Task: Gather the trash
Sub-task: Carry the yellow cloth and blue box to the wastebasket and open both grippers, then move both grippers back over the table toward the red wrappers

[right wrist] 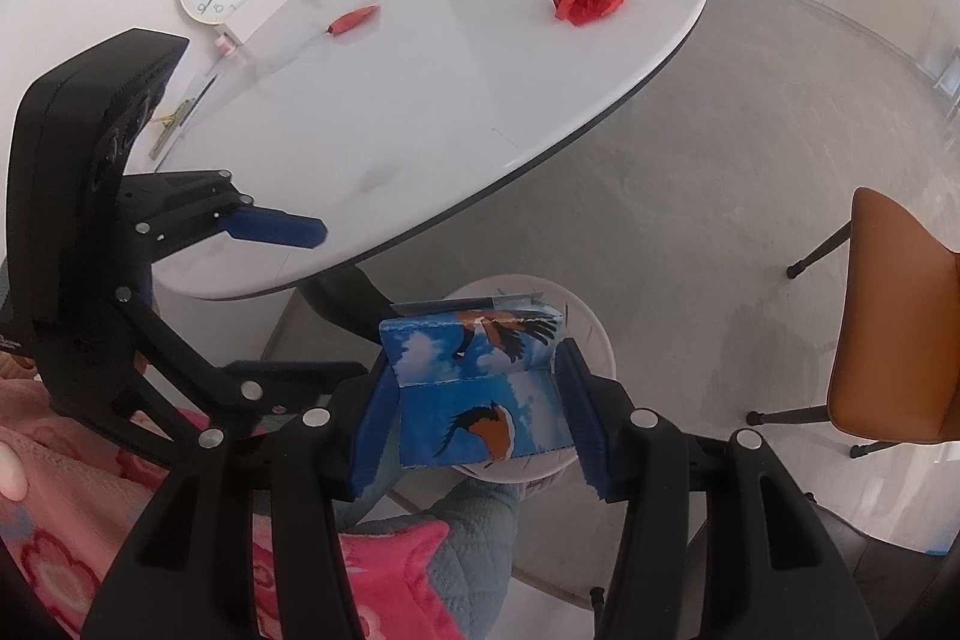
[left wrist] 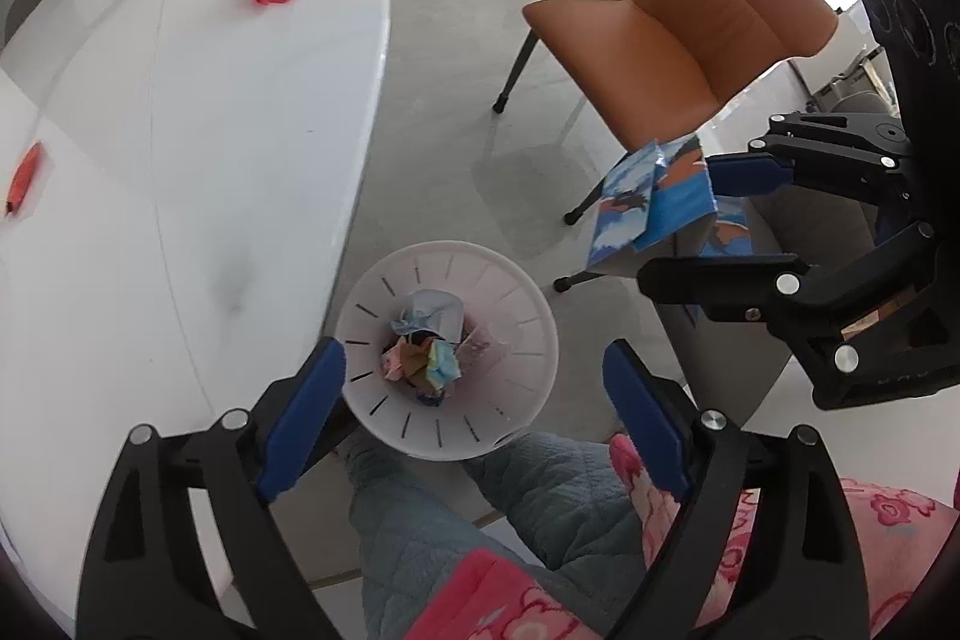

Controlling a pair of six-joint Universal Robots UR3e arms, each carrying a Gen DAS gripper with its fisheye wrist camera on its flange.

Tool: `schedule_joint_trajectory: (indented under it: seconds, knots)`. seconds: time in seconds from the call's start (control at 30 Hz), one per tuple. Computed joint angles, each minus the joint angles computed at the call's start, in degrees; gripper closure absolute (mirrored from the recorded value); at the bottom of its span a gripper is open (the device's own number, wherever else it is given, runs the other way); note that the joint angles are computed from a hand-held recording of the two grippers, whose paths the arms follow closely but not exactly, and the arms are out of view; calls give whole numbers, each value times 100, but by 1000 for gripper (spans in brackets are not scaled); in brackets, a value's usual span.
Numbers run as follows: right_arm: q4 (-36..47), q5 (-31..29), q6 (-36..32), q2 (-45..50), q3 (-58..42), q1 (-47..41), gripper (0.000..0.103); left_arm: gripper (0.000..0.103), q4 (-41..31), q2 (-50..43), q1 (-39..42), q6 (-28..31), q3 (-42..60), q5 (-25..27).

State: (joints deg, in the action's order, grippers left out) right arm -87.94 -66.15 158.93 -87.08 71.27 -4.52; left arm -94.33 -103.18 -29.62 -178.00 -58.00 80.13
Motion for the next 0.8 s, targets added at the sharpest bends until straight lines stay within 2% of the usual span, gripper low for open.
schedule_joint_trajectory:
  seconds: [0.2,0.47,0.5,0.53,0.57,0.6,0.73,0.8]
  knots:
    - [-71,30,74,35,4,129,50,13,-133,380,342,-120,-109,123]
    - [-436,-46,155,163,258,564,50,12,-213,1015,1040,-326,-489,298]
    - [-534,-135,158,250,312,687,39,12,-213,1077,1111,-368,-531,349]
    - [-661,-333,221,376,337,857,19,12,-222,1136,1186,-422,-568,397]
    - [-832,-553,280,453,398,1007,12,12,-240,1199,1256,-449,-611,415]
    - [-927,-648,287,507,442,1092,8,12,-264,1255,1330,-500,-646,444]
    - [-915,-854,458,865,131,1306,7,12,-329,1511,1614,-748,-789,597]
    - [-891,-861,550,913,-106,1301,2,12,-370,1625,1747,-848,-809,790]
